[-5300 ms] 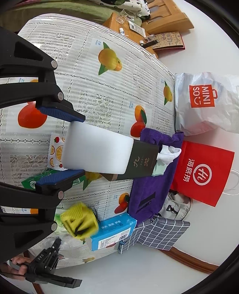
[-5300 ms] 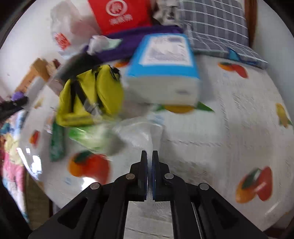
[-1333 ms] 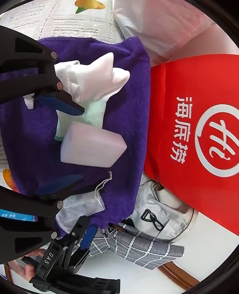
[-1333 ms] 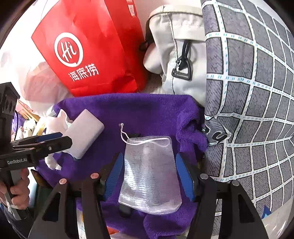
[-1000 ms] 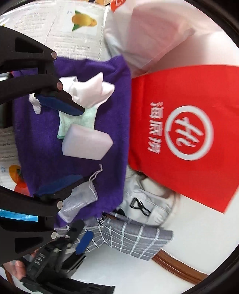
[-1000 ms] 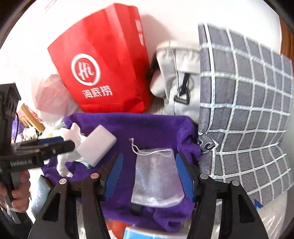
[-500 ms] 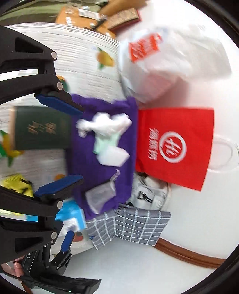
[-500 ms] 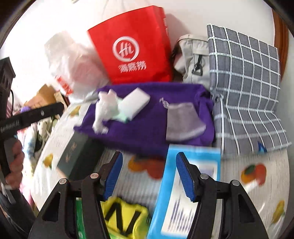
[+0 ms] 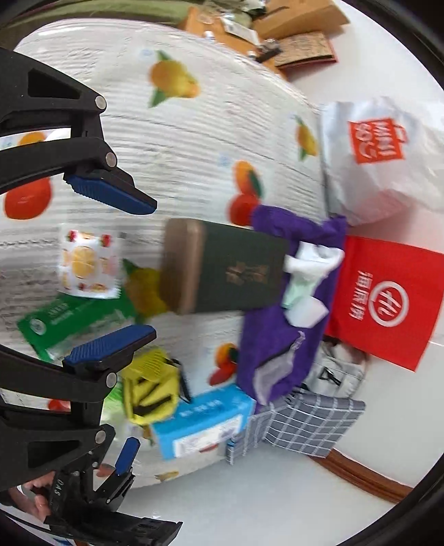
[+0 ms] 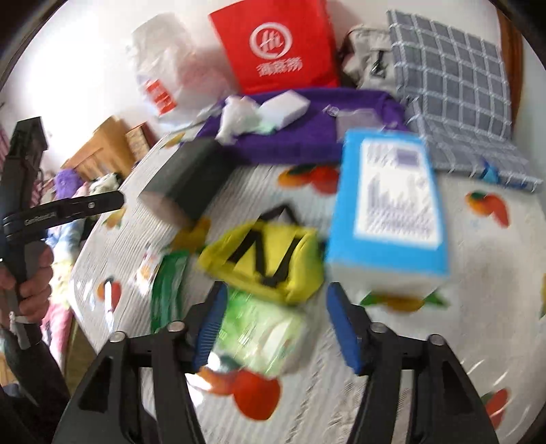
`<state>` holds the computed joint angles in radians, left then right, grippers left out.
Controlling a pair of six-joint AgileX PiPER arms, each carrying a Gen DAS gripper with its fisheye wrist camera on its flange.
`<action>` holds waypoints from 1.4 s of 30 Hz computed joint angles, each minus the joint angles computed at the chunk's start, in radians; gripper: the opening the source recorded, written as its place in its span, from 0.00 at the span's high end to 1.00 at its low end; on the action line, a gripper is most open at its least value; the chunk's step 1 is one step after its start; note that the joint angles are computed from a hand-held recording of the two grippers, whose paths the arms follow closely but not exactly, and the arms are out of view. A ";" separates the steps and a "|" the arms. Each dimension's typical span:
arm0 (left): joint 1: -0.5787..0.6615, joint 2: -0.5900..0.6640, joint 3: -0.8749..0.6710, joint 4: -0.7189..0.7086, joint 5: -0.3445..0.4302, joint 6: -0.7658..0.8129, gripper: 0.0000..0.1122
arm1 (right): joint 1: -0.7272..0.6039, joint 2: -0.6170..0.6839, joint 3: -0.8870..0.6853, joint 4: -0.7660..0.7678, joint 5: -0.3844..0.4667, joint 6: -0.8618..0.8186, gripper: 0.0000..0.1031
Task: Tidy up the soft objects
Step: 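Grasp the green wet-wipes pack with the right tool while the left tool moves to the sachet, then grasp the orange-print sachet with the left tool while the right tool lifts the wipes pack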
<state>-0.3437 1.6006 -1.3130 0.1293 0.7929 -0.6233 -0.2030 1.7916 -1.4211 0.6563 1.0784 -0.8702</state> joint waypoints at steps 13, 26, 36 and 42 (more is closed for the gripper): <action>-0.011 -0.081 0.231 -0.017 -0.097 -0.059 0.42 | 0.160 -0.075 0.270 -0.023 -0.304 0.087 0.11; -0.111 0.027 0.190 0.103 -0.106 -0.143 0.38 | 0.182 -0.176 0.442 -0.101 -0.510 0.017 0.22; -0.139 0.048 0.184 0.195 -0.107 -0.190 0.35 | 0.011 -0.188 0.475 0.013 -0.448 -0.184 0.22; -0.151 0.025 0.214 0.232 -0.103 -0.230 0.42 | -0.076 -0.168 0.465 0.058 -0.420 -0.269 0.22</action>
